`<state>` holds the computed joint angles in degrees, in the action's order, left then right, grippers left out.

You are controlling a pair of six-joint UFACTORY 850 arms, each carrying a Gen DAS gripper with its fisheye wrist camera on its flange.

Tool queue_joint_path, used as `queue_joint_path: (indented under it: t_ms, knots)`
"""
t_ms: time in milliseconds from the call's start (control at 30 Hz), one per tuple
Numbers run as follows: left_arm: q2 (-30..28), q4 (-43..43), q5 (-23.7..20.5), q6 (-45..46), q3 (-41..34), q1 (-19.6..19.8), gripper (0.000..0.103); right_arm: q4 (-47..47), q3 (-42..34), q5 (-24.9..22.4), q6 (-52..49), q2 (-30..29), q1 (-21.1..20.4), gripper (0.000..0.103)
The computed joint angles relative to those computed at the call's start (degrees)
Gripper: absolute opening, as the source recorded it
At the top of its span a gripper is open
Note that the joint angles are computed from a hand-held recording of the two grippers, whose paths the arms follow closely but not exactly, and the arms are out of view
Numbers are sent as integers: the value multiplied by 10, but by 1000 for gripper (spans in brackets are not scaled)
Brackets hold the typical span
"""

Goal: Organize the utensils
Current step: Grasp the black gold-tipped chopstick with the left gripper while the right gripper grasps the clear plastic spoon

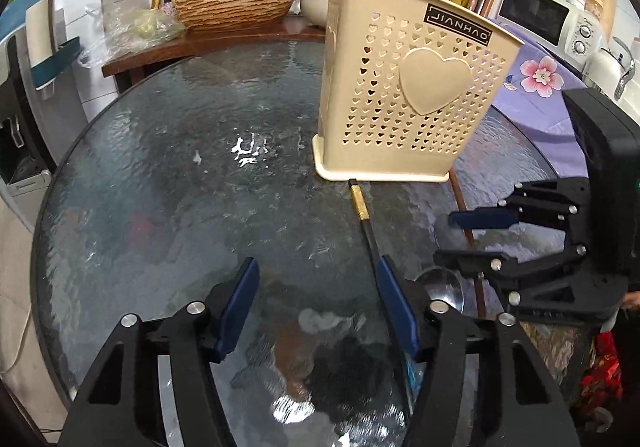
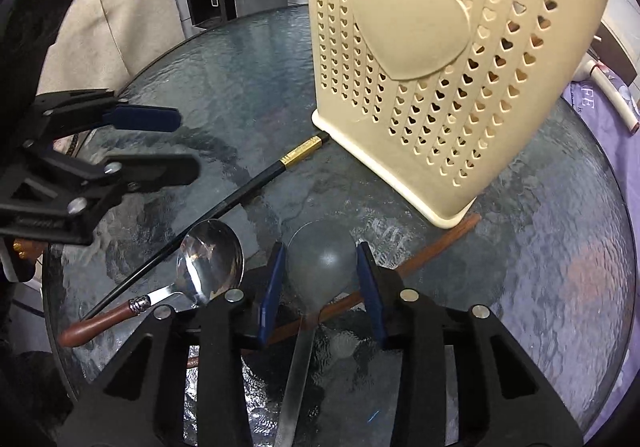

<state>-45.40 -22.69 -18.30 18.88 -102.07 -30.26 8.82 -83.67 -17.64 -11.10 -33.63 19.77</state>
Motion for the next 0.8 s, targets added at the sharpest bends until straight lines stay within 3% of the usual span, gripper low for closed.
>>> queue_joint_path:
  t_ms: [367, 533, 800]
  knots:
    - [-77, 1, -79, -6, -128, -6, 49, 67, 47, 39, -20, 34, -6, 37]
    - [-102, 20, -104, -19, -166, -10, 47, 183, 86, 74, -99, 67, -17, 37]
    - [-126, 66, -117, -60, -204, -18, 29, 292, 114, 90, -164, 88, -29, 37]
